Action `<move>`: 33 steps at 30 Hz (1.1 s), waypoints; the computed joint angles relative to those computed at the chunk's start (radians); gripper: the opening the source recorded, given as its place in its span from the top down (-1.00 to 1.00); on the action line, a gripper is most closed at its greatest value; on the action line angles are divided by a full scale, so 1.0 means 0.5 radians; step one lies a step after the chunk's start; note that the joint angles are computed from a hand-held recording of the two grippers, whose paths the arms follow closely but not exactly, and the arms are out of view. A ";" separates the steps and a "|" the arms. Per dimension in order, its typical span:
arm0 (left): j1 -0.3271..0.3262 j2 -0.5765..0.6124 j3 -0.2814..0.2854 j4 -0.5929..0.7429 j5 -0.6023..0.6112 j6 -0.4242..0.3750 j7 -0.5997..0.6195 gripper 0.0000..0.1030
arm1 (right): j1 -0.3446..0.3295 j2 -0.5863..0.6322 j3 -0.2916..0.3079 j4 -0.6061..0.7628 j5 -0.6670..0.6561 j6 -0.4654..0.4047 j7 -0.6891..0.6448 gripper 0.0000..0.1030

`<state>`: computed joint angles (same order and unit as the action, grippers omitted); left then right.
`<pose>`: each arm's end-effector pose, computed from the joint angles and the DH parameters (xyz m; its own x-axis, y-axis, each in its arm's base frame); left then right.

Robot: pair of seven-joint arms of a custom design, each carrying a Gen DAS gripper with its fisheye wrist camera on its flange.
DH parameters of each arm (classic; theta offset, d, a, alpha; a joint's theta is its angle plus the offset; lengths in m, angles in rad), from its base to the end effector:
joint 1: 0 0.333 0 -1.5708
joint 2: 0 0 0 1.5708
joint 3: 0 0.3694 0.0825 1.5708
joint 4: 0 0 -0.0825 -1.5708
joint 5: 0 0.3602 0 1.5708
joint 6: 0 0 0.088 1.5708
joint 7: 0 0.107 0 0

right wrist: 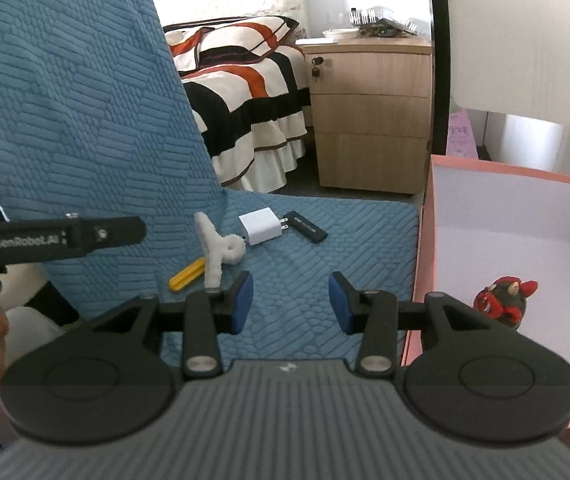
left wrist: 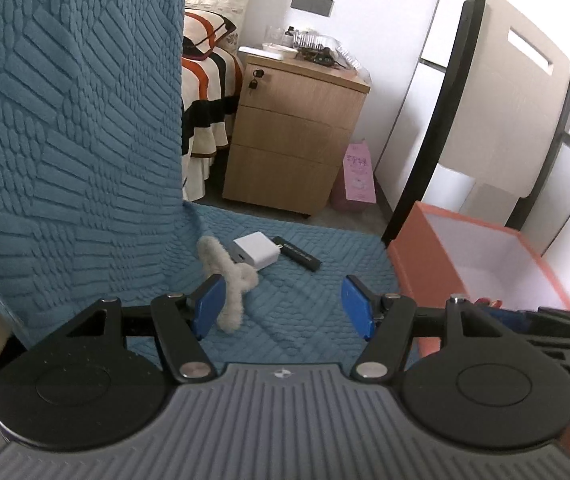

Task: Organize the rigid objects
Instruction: 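Move both open tools back from the box toward the blue seat, then grasp the second white charger with the right tool while the left tool grasps the fluffy toy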

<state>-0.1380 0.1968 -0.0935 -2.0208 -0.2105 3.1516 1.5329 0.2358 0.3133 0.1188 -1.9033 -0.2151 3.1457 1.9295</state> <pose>0.6159 -0.1211 0.5336 -0.0760 -0.9738 0.2142 -0.6196 -0.1222 -0.7754 0.6221 0.2393 0.5149 0.2570 -0.9545 -0.1514 -0.6141 -0.0403 -0.7882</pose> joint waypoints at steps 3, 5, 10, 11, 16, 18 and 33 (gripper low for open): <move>0.069 0.062 -0.054 0.021 -0.034 0.008 0.087 -0.35 | 0.008 0.059 0.000 0.053 -0.008 -0.005 -0.015 0.12; 0.123 0.122 -0.107 0.032 -0.088 0.048 0.130 -0.35 | -0.026 0.103 0.044 0.082 -0.005 0.014 -0.050 0.12; 0.268 0.301 -0.264 0.104 -0.210 0.138 0.119 -0.35 | -0.090 0.233 0.139 0.243 0.034 -0.045 -0.138 0.13; 0.354 0.341 -0.362 0.136 -0.228 0.123 0.164 -0.35 | -0.106 0.253 0.162 0.272 0.047 -0.062 -0.159 0.13; 0.185 0.468 -0.158 0.269 -0.172 0.049 0.218 -0.35 | -0.149 0.390 0.225 0.476 0.100 -0.155 -0.290 0.13; 0.266 0.512 -0.254 0.309 -0.207 0.045 0.258 -0.35 | -0.164 0.456 0.250 0.578 0.135 -0.200 -0.346 0.13; 0.282 0.790 -0.287 0.622 -0.251 -0.086 0.390 -0.21 | -0.153 0.970 0.386 1.349 0.376 -0.477 -0.928 0.10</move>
